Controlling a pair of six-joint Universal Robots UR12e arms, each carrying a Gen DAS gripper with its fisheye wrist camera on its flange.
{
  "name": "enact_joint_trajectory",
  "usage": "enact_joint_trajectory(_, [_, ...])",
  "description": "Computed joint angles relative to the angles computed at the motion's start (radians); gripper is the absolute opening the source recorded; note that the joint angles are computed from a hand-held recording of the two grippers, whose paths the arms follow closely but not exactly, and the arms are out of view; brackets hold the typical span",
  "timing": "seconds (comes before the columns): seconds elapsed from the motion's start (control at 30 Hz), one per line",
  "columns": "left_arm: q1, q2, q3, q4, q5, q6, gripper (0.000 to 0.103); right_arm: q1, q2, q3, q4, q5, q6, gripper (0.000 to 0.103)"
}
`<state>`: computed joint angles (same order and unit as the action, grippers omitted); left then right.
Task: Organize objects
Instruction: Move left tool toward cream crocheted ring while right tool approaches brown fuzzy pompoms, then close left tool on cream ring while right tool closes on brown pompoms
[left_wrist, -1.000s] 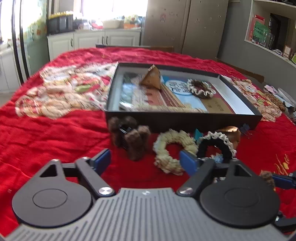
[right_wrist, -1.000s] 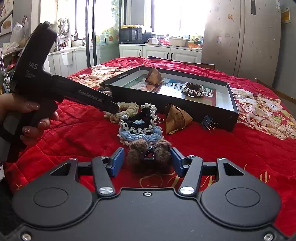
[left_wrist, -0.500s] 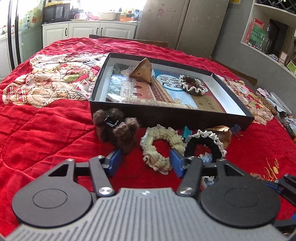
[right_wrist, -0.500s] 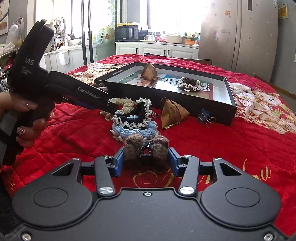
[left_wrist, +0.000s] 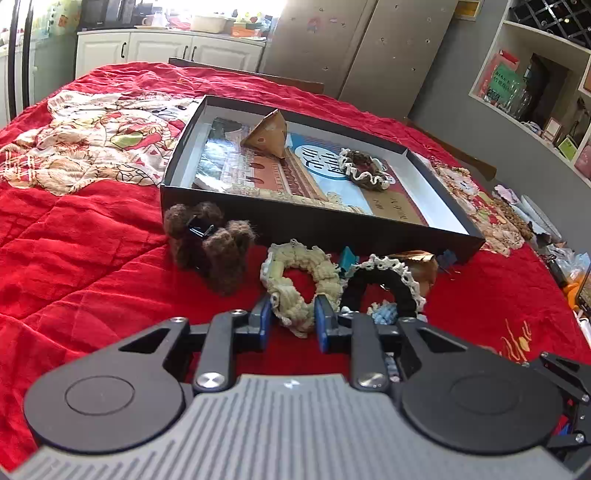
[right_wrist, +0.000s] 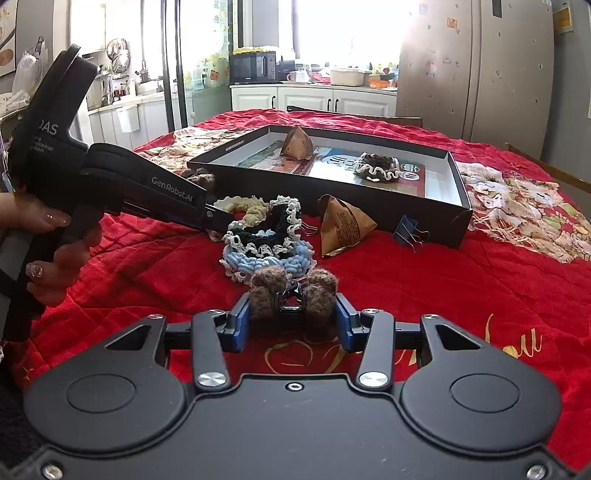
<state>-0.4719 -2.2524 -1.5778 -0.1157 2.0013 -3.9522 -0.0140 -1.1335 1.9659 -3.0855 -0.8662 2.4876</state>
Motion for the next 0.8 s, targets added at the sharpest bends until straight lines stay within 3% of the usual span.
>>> enact_joint_trajectory(0.17, [0.002,0.002,-0.007,0.02,-0.016,0.0,0.018,-0.001,0.001,0.001,-0.006,0.005,0.011,0.041])
enact_joint_trajectory(0.8, [-0.015,0.01,-0.009,0.041,0.028,0.067,0.016,-0.011,-0.016,0.005,-0.011,0.039,0.01,0.039])
